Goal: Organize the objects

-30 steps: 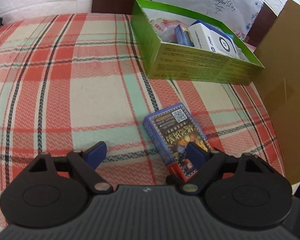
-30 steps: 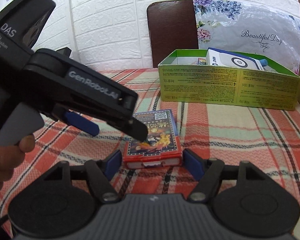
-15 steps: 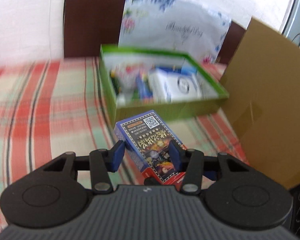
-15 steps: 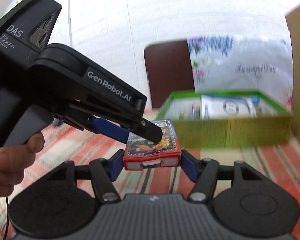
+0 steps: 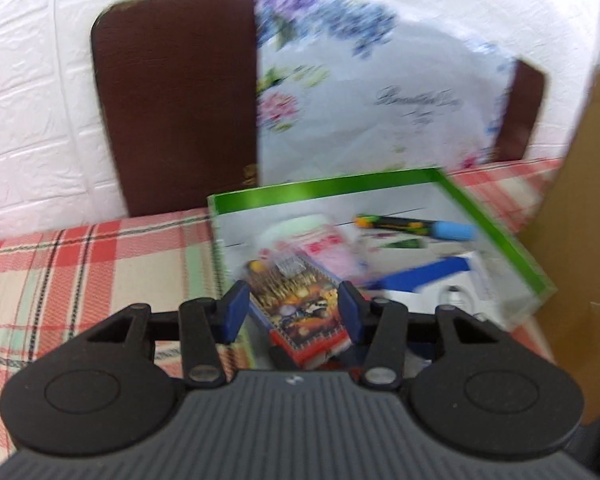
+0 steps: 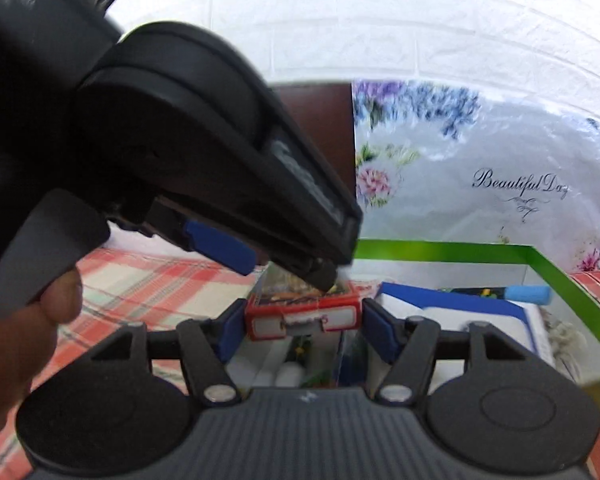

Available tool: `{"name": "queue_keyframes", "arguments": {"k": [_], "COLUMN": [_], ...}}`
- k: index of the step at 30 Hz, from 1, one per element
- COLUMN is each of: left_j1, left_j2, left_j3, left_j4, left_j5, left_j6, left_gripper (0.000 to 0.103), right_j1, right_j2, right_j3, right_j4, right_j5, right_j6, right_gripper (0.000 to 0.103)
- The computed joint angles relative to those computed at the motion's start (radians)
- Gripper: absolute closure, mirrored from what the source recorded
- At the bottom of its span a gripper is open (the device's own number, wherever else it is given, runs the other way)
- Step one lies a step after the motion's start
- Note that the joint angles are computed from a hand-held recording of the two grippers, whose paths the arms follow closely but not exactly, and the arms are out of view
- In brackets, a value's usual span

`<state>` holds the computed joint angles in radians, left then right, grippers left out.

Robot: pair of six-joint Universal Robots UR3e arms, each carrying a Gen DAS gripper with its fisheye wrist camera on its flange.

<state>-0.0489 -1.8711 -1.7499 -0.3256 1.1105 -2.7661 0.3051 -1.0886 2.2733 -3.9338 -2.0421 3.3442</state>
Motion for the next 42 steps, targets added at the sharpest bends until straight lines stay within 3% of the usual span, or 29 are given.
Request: {"name": "queue_keyframes", "arguments": {"k": [7,15,19,23,26,29,31,42], "left_j1": [0.015,0.046,0.073,0.099,0.112,0.133,0.151,0.236], "left_j2": [0.05,0.279,0.411,0.526,0.602,0.681,0.734,0.959], "left_j3": [-0.046,-0.276,-0.412,-0.525,-0.594,-0.653,-0.687,-0.803], "left_j4": [0.011,0.032,0.051,0.051,0.048,0.03,0.011,-0.098], "left_j5": [0.018,0.058,0.071,0.081,0.089,0.077,0.063,0.013], "left_j6": [-0.011,0.01,0.031,0.054,0.073,0.098,0.114,0.191], "left_gripper": [0.041,0.038,0.033,0.033,0.033,0.031,0.025,0.021], "right_j1": [0.039,0.255,0.344,0.49,0.521,0.55,0.566,0.7], "right_j2": [0.003,-0.062,-0.142,-0.263,-0.355,-0.423,-0.454,-0.537], "right_j3": [0.034,0.17,0.262,0.302,0.34,0.362,0.363,0.32], "right_j4": [-0.073,-0.144,-0.066,0.155,0.256,0.316,0.349,0.564], "right_j5": [-0.043,-0.286,-0.355,-0.467,-0.477,-0.491,-0.501,-0.606], "right_j6": [0.018,0.131,0.267,0.471,0.576,0.639,0.661,0.834], "right_gripper": [0.034,0.031,0.031,0.031,0.031,0.031,0.03,0.029]}}
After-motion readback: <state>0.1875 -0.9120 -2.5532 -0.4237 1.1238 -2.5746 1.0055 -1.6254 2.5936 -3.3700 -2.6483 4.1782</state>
